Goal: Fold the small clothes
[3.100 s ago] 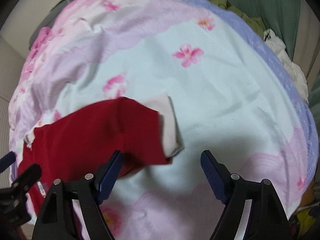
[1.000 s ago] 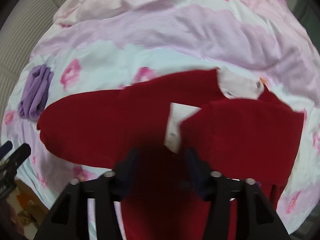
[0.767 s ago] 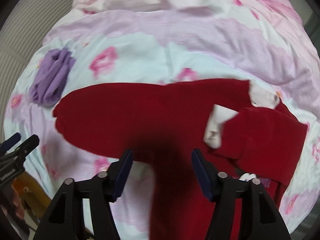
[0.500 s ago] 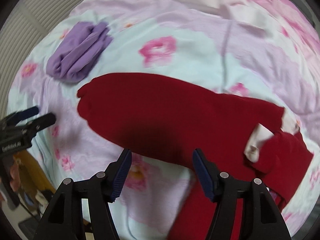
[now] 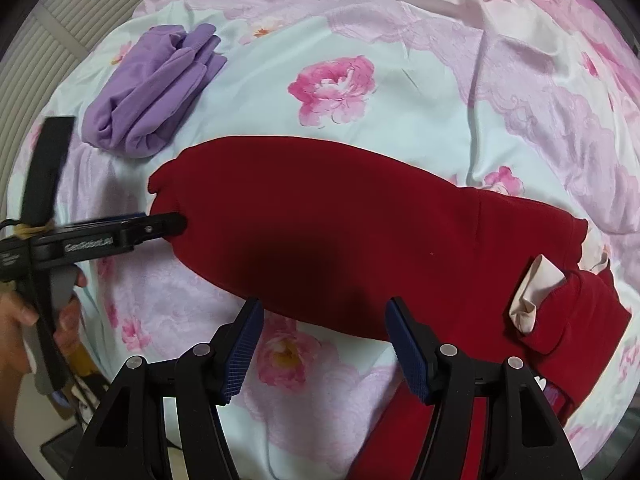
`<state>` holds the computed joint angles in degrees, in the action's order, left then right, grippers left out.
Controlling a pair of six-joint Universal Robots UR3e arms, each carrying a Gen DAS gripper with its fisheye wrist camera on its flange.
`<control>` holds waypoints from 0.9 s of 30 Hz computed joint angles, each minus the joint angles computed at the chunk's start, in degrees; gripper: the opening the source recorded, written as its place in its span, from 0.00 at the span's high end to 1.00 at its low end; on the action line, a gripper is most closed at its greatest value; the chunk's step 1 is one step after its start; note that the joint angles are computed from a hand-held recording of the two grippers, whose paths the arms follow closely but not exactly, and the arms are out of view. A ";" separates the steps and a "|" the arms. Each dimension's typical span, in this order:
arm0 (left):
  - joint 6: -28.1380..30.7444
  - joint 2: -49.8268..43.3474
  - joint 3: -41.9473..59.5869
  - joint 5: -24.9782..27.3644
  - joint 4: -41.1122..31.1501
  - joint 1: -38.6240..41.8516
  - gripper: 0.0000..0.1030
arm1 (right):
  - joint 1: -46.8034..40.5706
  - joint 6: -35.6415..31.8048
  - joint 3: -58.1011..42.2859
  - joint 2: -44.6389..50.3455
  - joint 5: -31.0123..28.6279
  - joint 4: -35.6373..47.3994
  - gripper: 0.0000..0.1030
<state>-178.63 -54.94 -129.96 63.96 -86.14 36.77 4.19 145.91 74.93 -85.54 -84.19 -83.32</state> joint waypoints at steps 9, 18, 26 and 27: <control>-14.94 -3.70 5.23 2.56 7.31 -10.73 0.66 | -2.15 0.19 -0.16 -0.84 0.75 0.44 0.38; -33.11 -18.20 40.53 23.46 6.92 -42.44 0.77 | -16.78 -7.96 -2.96 -6.19 6.07 8.26 0.38; -40.09 -49.50 82.30 30.72 0.82 -61.36 0.81 | -40.13 -22.06 -11.54 -7.35 10.96 18.35 0.38; -40.44 -53.60 88.30 31.10 0.17 -63.04 0.81 | -43.40 -24.05 -13.84 -6.49 11.76 20.21 0.38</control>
<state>-219.07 -108.54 -41.66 95.06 -85.98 -26.27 -39.21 121.86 61.09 -92.02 -72.43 -63.11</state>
